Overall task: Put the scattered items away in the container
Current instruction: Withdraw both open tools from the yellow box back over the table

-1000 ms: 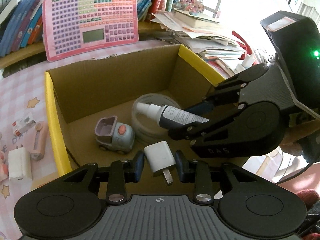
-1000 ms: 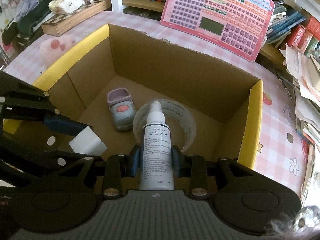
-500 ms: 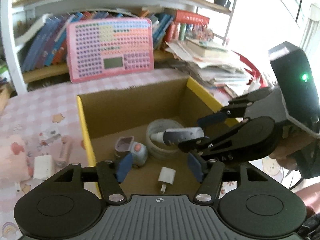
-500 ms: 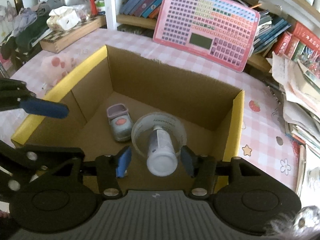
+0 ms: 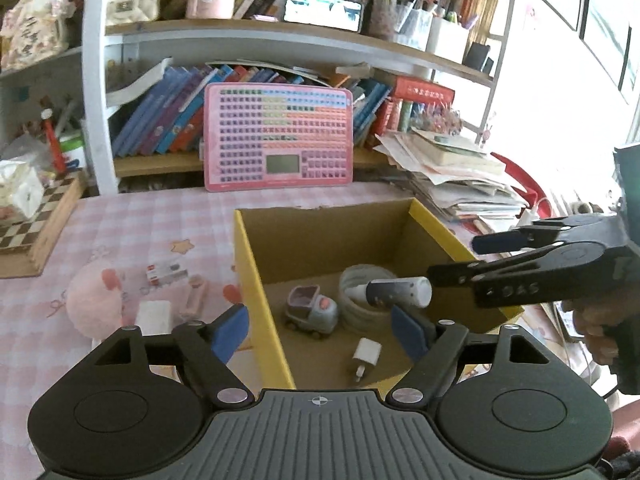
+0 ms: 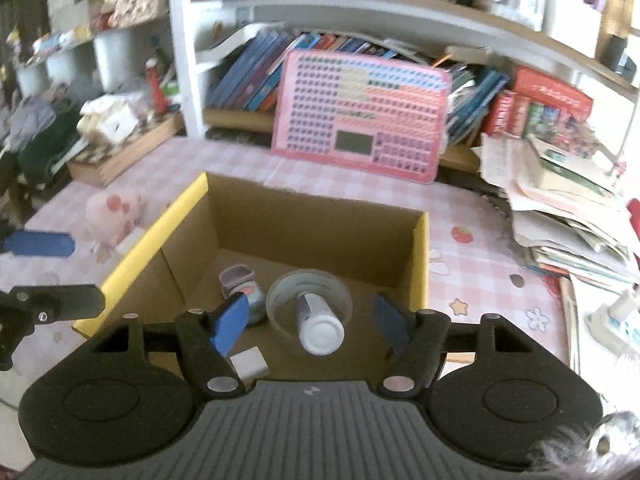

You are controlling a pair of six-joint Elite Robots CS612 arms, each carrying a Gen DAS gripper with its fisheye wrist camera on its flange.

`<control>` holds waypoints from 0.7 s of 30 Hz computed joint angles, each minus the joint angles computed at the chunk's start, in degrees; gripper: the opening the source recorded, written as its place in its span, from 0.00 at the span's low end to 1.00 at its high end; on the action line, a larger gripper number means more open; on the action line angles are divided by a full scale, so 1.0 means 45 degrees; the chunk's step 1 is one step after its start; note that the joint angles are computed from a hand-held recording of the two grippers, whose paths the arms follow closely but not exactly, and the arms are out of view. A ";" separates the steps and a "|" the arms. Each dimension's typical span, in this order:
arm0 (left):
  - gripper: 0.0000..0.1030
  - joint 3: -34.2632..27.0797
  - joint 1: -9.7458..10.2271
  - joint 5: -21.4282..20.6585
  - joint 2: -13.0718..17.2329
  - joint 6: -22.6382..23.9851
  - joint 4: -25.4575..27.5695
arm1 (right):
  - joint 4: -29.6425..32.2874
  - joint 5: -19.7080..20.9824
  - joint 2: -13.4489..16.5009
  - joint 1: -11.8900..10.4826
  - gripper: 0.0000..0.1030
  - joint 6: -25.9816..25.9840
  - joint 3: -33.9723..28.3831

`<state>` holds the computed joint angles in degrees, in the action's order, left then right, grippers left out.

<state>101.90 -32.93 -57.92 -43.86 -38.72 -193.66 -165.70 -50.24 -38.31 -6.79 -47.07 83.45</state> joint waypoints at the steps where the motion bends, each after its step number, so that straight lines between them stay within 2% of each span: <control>1: 0.78 0.0121 -0.0007 -0.0015 -0.0038 -0.0038 -0.0141 | -0.0329 -0.0010 -0.0055 -0.0035 0.68 0.0256 0.0158; 10: 0.79 0.1177 -0.0062 -0.0196 -0.0390 0.0335 -0.1222 | -0.3116 -0.0636 -0.0597 -0.0269 0.71 0.2552 0.1727; 12: 0.82 0.1433 -0.0086 -0.0214 -0.0496 0.0475 -0.1388 | -0.3643 -0.0876 -0.0736 -0.0310 0.72 0.3107 0.2118; 17: 0.85 0.2156 -0.0241 0.0244 -0.0768 0.0740 -0.1554 | -0.4886 -0.1503 -0.1053 -0.0367 0.75 0.4158 0.3123; 21: 0.85 0.2710 -0.0363 0.0418 -0.0963 0.0573 -0.1594 | -0.5790 -0.1911 -0.1260 -0.0397 0.79 0.4853 0.3893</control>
<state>114.10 -34.57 -56.03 -48.19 -36.14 -200.83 -191.75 -58.84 -43.98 -8.58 -25.23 100.97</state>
